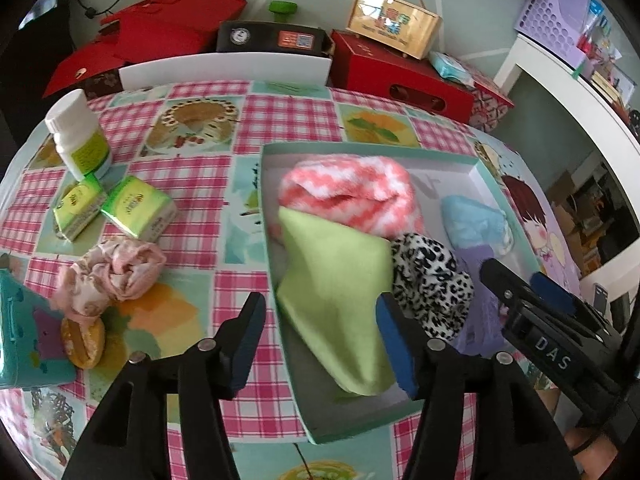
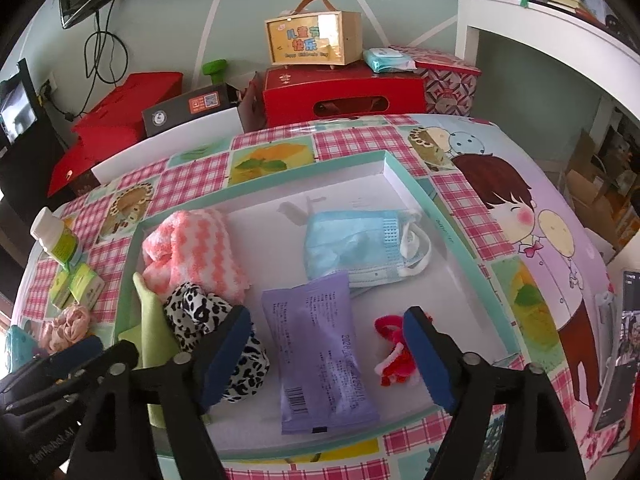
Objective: Organize soft objects
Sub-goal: 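Open both tools, releasing cloth and packet into the tray, then move both open tools back toward the pink scrunchie and teal box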
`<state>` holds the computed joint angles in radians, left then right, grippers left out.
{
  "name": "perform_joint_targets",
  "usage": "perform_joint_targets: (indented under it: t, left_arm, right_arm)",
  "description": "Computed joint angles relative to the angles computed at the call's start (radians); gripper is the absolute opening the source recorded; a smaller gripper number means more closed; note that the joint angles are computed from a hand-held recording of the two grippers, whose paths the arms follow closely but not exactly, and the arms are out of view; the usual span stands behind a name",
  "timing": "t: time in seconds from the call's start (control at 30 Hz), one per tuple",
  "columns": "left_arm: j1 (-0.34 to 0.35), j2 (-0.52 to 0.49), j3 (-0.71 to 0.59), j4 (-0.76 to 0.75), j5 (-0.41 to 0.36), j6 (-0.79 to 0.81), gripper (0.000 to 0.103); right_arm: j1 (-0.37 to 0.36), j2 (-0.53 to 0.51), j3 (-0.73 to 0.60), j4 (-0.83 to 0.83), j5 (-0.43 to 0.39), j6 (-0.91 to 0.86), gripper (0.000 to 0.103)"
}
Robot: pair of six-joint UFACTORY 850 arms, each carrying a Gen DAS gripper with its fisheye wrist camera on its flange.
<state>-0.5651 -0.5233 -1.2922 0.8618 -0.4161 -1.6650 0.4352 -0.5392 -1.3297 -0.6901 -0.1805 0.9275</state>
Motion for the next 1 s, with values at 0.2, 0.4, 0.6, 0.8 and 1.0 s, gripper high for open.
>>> perform_joint_targets:
  t: [0.2, 0.4, 0.6, 0.8, 1.0]
  left_arm:
    - [-0.019, 0.0, 0.015, 0.164, -0.164, -0.209, 0.094]
    - [-0.012, 0.025, 0.05, 0.244, -0.174, -0.338, 0.094]
    - [-0.016, 0.025, 0.051, 0.276, -0.177, -0.366, 0.094]
    - [-0.017, 0.028, 0.056, 0.29, -0.18, -0.382, 0.094]
    - [-0.008, 0.026, 0.057, 0.249, -0.151, -0.344, 0.095]
  right_arm:
    - [-0.001, 0.004, 0.012, -0.197, 0.003, 0.212, 0.103]
    - [-0.004, 0.008, 0.017, -0.267, 0.005, 0.298, 0.103]
    - [-0.003, 0.002, 0.013, -0.243, 0.002, 0.269, 0.103]
    - [0.003, 0.002, 0.016, -0.295, -0.003, 0.311, 0.103]
    - [0.003, 0.014, 0.027, -0.401, -0.009, 0.424, 0.103]
